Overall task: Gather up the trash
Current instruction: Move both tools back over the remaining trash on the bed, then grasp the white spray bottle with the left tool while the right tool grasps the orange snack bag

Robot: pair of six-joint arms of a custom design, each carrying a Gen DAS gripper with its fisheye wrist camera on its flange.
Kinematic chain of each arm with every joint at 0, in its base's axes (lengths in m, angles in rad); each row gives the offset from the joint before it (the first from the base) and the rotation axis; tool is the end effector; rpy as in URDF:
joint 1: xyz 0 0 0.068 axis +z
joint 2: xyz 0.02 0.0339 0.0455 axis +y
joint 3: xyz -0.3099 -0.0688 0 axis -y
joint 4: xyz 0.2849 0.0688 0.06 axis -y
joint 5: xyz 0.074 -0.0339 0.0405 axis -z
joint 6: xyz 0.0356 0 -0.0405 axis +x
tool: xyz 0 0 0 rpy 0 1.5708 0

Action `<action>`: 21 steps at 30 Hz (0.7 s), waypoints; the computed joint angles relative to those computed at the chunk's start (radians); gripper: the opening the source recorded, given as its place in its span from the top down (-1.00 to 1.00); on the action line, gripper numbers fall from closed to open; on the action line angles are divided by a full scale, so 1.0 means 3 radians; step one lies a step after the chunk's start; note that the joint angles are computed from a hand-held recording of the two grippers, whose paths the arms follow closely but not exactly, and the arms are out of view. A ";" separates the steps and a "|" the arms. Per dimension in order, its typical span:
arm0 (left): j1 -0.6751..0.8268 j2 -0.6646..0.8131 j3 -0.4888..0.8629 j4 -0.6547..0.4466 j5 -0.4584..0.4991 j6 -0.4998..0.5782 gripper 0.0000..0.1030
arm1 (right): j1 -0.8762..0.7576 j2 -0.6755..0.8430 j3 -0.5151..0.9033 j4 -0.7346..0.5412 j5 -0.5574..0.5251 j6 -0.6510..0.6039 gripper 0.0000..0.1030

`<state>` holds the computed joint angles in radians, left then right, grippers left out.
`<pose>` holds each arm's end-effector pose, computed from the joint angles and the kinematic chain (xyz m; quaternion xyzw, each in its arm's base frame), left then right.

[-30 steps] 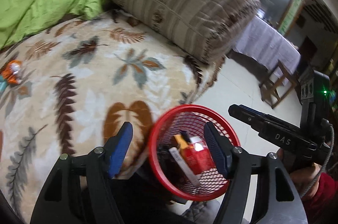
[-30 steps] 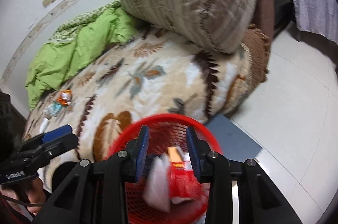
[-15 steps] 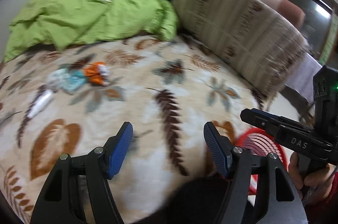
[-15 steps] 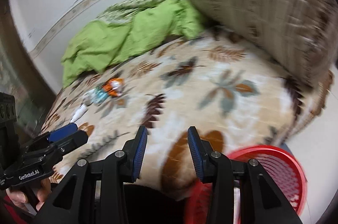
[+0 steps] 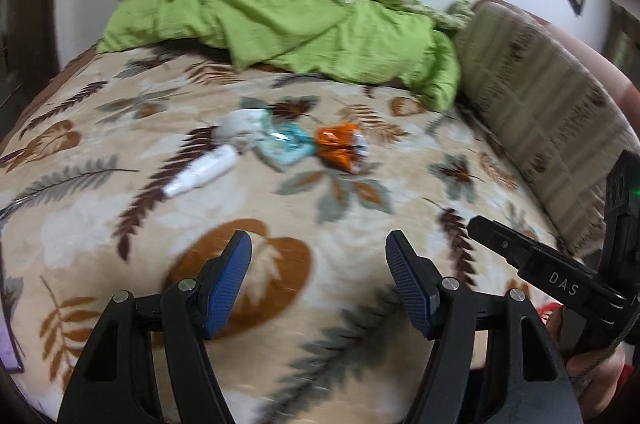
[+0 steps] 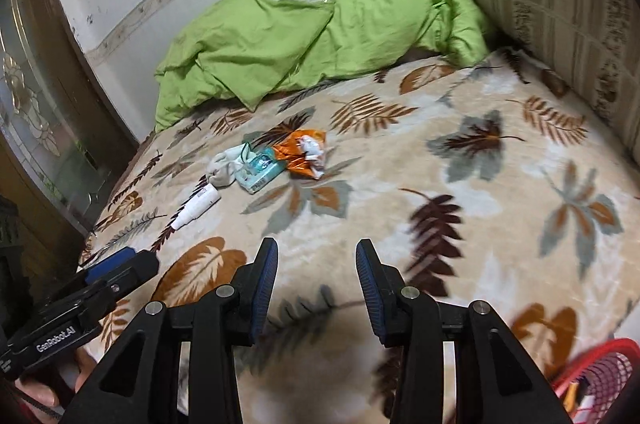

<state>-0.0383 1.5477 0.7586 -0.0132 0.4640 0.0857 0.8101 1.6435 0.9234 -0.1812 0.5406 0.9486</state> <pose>0.3288 -0.0285 0.1873 0.1419 0.8952 -0.2045 0.3698 0.2622 0.2489 0.1978 0.1505 0.9019 0.0831 0.3962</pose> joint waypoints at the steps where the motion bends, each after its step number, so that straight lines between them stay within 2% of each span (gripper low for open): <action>1: 0.0035 0.0066 0.0049 0.0017 -0.0024 0.0016 -0.33 | -0.0039 0.0102 0.0063 0.0036 -0.0043 -0.0007 0.14; 10: 0.0366 0.1166 0.1081 -0.0134 -0.0223 0.0075 -0.33 | -0.0140 0.0503 0.0118 0.0371 -0.0300 -0.0003 0.14; 16: 0.0225 0.1837 0.1845 -0.0432 -0.0255 0.0146 -0.33 | -0.0263 0.0428 0.0032 0.0495 -0.0414 -0.0099 0.14; 19: 0.0114 0.2039 0.2047 -0.0543 -0.0347 0.0244 -0.31 | -0.0361 0.0404 0.0030 0.0546 -0.0513 -0.0242 0.14; 21: 0.0037 0.2118 0.2089 -0.0524 -0.0462 0.0302 -0.21 | -0.0464 0.0403 0.0063 0.0576 -0.0592 -0.0374 0.14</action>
<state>-0.0272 2.1830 1.3852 -0.1704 0.3253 0.1764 0.6709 1.7643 0.9422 -0.0085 0.3631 0.8364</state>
